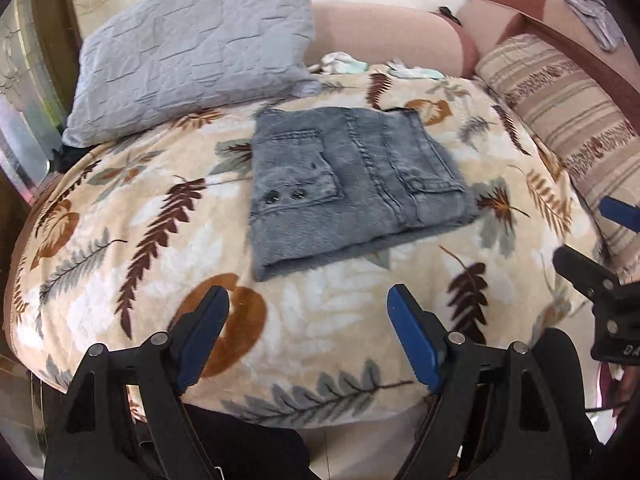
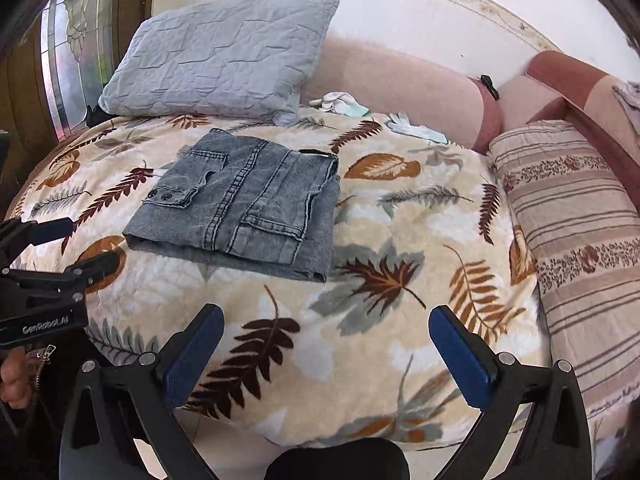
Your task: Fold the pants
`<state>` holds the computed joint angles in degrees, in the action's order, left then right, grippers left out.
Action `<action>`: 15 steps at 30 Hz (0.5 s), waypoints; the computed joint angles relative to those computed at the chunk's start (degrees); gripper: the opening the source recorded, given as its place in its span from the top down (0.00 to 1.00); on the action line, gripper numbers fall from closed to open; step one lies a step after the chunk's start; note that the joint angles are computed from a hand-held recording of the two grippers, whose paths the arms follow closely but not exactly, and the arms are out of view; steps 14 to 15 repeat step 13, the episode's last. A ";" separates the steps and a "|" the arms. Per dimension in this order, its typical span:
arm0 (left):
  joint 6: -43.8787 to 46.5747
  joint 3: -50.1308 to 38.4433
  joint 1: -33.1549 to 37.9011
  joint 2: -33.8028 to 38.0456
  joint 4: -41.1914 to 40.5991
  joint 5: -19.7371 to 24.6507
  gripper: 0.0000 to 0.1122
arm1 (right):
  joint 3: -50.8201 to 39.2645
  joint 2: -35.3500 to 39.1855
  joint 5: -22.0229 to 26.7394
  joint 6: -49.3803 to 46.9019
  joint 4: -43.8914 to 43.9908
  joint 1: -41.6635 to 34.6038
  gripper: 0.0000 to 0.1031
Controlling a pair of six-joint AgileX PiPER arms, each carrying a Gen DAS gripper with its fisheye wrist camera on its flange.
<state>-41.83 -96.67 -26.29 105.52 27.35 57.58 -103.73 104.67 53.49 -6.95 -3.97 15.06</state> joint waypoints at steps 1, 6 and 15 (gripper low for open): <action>0.24 0.01 -0.11 0.03 -0.29 -0.20 0.27 | 0.03 -0.01 0.08 0.13 -0.01 -0.02 0.00; 0.15 -0.78 -0.77 -0.49 -0.92 -1.87 0.27 | 0.11 0.32 0.34 0.48 -0.32 0.00 0.00; -1.39 -3.26 -2.80 0.76 3.13 0.69 0.26 | -1.68 1.82 1.51 -0.60 -0.11 -0.33 0.00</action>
